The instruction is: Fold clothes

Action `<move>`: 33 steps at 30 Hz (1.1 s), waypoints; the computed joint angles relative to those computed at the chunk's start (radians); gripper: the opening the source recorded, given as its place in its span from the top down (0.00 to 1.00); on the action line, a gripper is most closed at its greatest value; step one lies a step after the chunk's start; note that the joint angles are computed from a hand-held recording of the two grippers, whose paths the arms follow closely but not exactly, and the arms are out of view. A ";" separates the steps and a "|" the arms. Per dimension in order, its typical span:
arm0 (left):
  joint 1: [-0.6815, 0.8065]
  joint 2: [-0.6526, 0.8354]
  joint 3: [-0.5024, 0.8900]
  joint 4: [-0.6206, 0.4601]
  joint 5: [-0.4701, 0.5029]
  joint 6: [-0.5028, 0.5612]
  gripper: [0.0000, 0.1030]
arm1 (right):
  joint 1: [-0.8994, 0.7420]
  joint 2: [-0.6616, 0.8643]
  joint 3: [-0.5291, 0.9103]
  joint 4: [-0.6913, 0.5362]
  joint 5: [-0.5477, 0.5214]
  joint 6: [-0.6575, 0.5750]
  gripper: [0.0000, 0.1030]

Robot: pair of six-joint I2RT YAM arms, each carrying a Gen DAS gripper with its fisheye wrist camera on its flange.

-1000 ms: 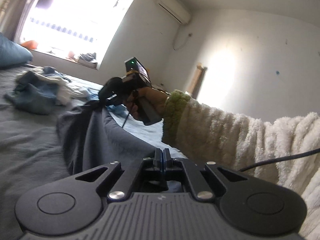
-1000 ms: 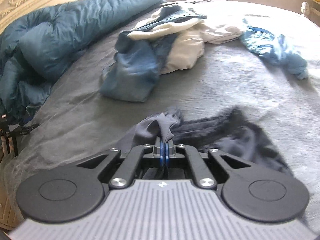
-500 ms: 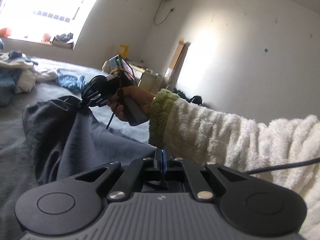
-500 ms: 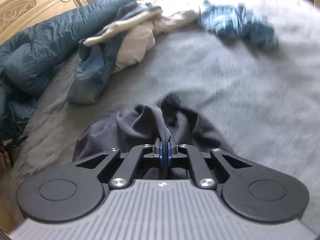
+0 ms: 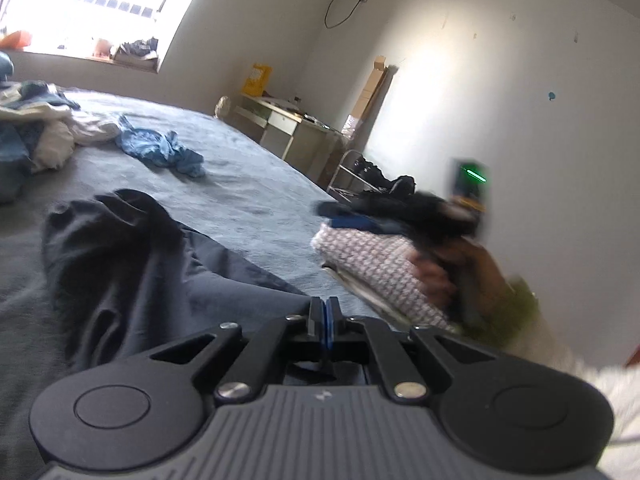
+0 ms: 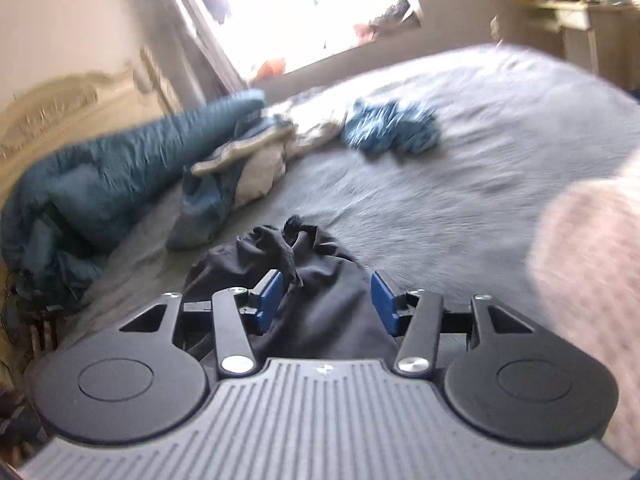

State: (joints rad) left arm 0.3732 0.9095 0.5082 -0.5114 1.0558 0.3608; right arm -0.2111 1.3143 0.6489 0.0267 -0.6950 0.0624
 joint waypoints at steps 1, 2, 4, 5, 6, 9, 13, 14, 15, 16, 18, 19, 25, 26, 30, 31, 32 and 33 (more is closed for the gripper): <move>-0.044 -0.005 -0.001 0.030 -0.020 -0.057 0.98 | -0.060 -0.067 -0.062 -0.007 -0.064 0.000 0.51; -0.099 -0.001 0.001 0.070 -0.048 -0.119 0.98 | -0.129 -0.133 -0.115 -0.029 -0.136 -0.008 0.51; -0.217 0.039 0.012 0.174 -0.112 -0.255 0.98 | -0.289 -0.250 -0.200 -0.125 -0.294 -0.067 0.50; -0.274 0.072 0.022 0.227 -0.140 -0.316 0.98 | -0.366 -0.292 -0.238 -0.193 -0.365 -0.128 0.49; -0.338 0.122 0.042 0.281 -0.174 -0.378 0.98 | -0.433 -0.320 -0.264 -0.277 -0.420 -0.211 0.49; -0.513 0.253 0.094 0.397 -0.302 -0.512 0.98 | -0.564 -0.362 -0.341 -0.423 -0.440 -0.422 0.48; -0.697 0.464 0.195 0.501 -0.474 -0.609 0.98 | -0.648 -0.391 -0.434 -0.412 -0.401 -0.503 0.48; -0.729 0.520 0.226 0.515 -0.505 -0.620 0.98 | -0.671 -0.368 -0.444 -0.404 -0.409 -0.527 0.48; -0.755 0.573 0.253 0.527 -0.531 -0.629 0.98 | -0.700 -0.326 -0.445 -0.405 -0.427 -0.565 0.48; -0.777 0.623 0.279 0.538 -0.554 -0.634 0.98 | -0.718 -0.281 -0.448 -0.385 -0.438 -0.583 0.48; -0.814 0.715 0.333 0.549 -0.594 -0.643 0.98 | -0.740 -0.186 -0.455 -0.313 -0.451 -0.584 0.48; -0.827 0.752 0.358 0.550 -0.610 -0.643 0.98 | -0.749 -0.138 -0.457 -0.275 -0.456 -0.581 0.48; -0.882 0.899 0.453 0.552 -0.633 -0.617 0.98 | -0.768 0.154 -0.446 -0.038 -0.477 -0.529 0.48; -0.892 0.919 0.462 0.548 -0.639 -0.606 0.98 | -0.765 0.190 -0.443 -0.007 -0.476 -0.520 0.48; -0.928 0.990 0.506 0.487 -0.663 -0.566 0.85 | -0.759 0.285 -0.437 0.089 -0.464 -0.494 0.48; -0.930 0.991 0.500 0.485 -0.658 -0.572 0.79 | -0.755 0.292 -0.439 0.114 -0.460 -0.476 0.48; -0.928 0.983 0.486 0.494 -0.645 -0.579 0.77 | -0.755 0.296 -0.439 0.120 -0.459 -0.472 0.48; -0.925 0.966 0.466 0.505 -0.630 -0.582 0.74 | -0.756 0.293 -0.439 0.119 -0.460 -0.471 0.48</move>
State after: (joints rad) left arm -0.5520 1.8752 0.9742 -0.0062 0.4261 -0.2212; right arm -0.9669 1.6071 0.2096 0.1460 -1.1547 -0.4086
